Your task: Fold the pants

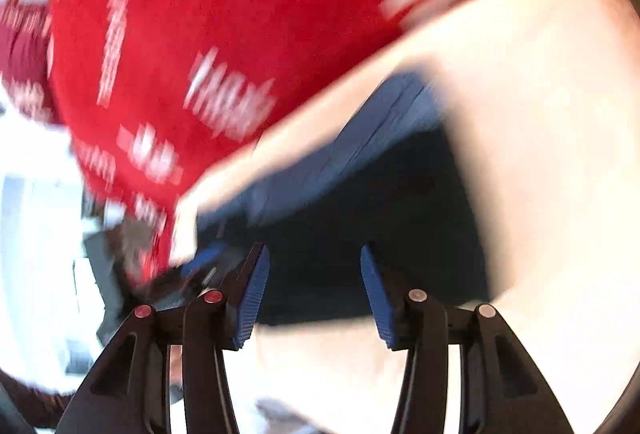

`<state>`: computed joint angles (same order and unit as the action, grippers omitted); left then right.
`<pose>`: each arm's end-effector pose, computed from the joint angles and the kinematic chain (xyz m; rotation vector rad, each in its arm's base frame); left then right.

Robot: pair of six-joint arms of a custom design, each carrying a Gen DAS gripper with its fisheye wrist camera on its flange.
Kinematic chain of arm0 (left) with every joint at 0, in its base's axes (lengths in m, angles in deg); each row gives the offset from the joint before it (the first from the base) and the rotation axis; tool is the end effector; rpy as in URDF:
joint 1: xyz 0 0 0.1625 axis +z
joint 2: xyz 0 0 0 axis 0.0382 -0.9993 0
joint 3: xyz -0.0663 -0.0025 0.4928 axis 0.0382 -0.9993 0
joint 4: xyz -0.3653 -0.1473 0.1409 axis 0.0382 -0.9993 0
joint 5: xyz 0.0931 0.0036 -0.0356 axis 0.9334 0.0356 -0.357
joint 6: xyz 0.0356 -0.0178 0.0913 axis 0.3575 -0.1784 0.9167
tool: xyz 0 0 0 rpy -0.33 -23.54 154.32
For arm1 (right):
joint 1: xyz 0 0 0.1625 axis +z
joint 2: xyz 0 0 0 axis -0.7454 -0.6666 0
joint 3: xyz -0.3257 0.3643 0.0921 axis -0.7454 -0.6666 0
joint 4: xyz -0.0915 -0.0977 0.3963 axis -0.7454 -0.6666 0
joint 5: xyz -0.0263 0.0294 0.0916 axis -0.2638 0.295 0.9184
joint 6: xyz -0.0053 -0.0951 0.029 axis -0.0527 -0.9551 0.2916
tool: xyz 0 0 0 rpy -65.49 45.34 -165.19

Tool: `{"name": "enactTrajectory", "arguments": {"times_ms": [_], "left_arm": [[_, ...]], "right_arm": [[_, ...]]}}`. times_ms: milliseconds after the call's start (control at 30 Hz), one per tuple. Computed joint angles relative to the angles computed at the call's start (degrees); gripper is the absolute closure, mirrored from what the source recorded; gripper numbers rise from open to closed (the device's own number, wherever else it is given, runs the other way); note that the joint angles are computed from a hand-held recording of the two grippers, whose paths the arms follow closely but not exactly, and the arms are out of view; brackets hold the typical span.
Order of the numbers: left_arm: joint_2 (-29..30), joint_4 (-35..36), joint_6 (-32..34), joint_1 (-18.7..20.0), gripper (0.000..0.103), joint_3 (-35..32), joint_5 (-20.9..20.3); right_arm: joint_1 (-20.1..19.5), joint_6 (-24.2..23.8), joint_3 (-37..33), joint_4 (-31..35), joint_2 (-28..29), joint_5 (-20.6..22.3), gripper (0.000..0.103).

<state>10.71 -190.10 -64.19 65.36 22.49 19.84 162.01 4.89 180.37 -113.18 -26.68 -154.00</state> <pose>-0.0742 -0.6623 0.4601 0.5186 2.5519 -0.0921 0.3839 -0.6100 0.0726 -0.4389 -2.9824 0.8255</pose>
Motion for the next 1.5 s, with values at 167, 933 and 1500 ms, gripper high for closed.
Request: {"name": "enactTrajectory", "arguments": {"times_ms": [167,933,1500], "left_arm": [[4.76,-3.76,1.38,-0.62,0.041,0.19,-1.92],[0.21,-3.75,-2.96,-0.84,0.023,7.28,7.97],[-4.25,-0.92,-18.83,1.24,0.016,11.72,15.18]], "right_arm": [[-7.88,-0.31,-1.97,1.24,0.43,8.48,0.049],[0.49,-7.71,-6.23,16.42,0.21,-7.49,0.047],[2.75,-15.32,-16.01,21.53,12.17,-3.67,0.056]]}}
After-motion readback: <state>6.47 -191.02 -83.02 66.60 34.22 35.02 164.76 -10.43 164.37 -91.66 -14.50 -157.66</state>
